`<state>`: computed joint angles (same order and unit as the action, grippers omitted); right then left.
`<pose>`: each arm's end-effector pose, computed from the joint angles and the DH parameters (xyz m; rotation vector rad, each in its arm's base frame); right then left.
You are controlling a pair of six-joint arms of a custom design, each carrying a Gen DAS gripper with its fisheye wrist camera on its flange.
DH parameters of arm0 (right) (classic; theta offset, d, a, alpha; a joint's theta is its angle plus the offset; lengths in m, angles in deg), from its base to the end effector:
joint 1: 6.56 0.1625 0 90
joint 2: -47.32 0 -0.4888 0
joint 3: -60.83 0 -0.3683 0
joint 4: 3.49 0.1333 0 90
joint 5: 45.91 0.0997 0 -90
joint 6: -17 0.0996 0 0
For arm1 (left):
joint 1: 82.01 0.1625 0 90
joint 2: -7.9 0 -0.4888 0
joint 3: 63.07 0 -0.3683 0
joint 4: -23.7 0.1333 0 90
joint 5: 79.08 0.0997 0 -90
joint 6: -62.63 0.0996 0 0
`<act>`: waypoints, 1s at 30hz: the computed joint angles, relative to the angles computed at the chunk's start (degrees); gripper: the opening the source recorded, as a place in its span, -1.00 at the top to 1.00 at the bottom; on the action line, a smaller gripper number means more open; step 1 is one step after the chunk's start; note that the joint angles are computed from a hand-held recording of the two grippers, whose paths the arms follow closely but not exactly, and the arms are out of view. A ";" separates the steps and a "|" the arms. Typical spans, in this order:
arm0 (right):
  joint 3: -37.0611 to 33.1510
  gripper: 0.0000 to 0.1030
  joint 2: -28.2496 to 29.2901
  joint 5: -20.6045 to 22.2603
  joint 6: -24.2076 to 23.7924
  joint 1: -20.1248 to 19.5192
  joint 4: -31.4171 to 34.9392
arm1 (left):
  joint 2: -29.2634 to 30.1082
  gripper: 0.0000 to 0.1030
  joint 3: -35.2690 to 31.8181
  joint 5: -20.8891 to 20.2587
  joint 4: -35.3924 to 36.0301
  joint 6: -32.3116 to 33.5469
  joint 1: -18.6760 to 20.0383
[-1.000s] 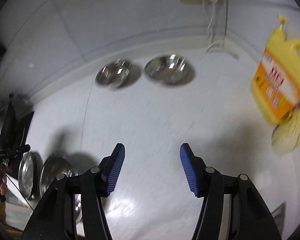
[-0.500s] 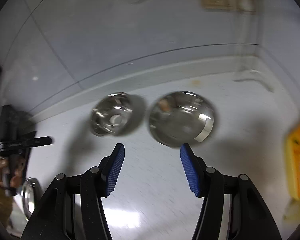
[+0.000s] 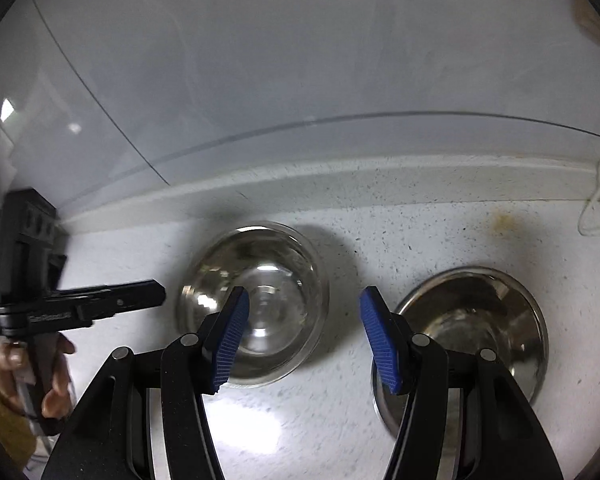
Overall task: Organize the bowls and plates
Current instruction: 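Move both grippers to a small steel bowl by the wall and close on its rim, then carry the small bowl with both grippers into the large bowl and open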
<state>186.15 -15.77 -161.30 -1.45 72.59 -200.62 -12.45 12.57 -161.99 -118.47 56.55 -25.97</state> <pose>-0.0102 -0.5346 0.2791 -0.0640 -2.4140 0.8242 -0.3050 -0.7135 -0.0744 0.7293 2.9169 0.0132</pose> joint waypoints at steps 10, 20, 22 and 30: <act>-2.47 0.12 3.63 -3.42 -1.98 0.68 1.69 | 3.62 0.37 -3.01 1.36 0.81 -1.25 -0.51; -2.94 0.74 6.19 -6.28 -1.79 0.89 1.63 | 4.85 0.80 -2.69 -1.39 0.93 -1.15 -0.16; -2.48 0.78 6.48 -6.50 -1.43 1.25 0.63 | 4.04 0.82 -1.59 -2.07 1.17 -1.28 -0.11; 3.19 0.80 5.27 -7.93 -2.30 3.47 -2.52 | -1.38 0.82 6.94 -5.17 1.68 -1.18 -1.12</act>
